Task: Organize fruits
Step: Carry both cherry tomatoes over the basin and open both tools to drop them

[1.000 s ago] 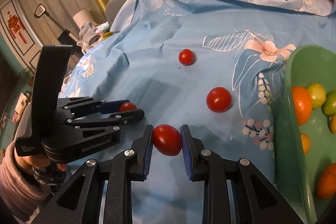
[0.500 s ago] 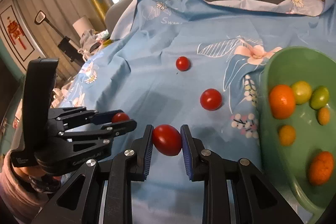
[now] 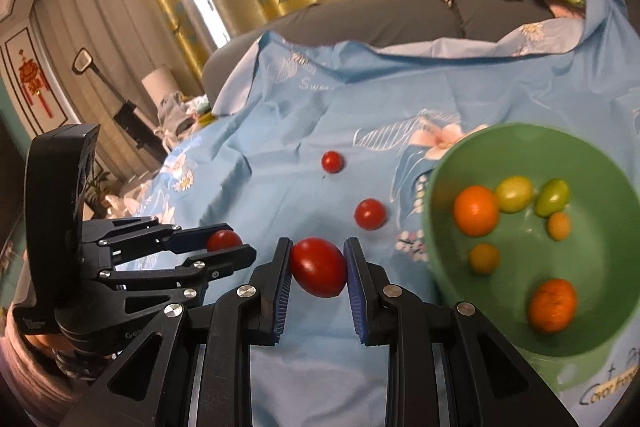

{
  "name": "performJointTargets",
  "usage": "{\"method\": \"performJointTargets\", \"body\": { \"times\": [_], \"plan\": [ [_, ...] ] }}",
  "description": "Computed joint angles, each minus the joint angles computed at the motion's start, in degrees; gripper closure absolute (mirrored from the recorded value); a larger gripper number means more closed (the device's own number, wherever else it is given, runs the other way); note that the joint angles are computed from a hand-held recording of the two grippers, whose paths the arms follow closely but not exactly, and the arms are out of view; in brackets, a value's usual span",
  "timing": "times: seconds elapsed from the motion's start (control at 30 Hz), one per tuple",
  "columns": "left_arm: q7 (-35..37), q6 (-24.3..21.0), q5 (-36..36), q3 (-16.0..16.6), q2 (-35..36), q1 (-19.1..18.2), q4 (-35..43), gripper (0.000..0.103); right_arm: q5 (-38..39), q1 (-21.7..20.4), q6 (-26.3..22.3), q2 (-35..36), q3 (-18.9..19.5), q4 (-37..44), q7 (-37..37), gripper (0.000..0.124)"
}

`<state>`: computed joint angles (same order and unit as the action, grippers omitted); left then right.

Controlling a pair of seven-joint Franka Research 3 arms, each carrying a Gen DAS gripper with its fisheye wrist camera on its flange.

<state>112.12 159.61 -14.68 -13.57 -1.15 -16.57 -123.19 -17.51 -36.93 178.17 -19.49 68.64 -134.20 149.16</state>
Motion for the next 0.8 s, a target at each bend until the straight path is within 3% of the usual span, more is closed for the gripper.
{"method": "performJointTargets", "body": {
  "times": [0.3,0.8],
  "plan": [
    [1.8,0.0,1.6,-1.3,0.1,-2.0,1.9,0.075,3.3,7.9,1.2,-6.7,-8.9,-5.2,0.4,0.096],
    [2.0,-1.2,5.8,-4.9,6.6,-4.2,10.3,0.075,8.1,12.4,-0.7,-15.6,-16.0,-12.8,1.5,0.096]
  ]
}}
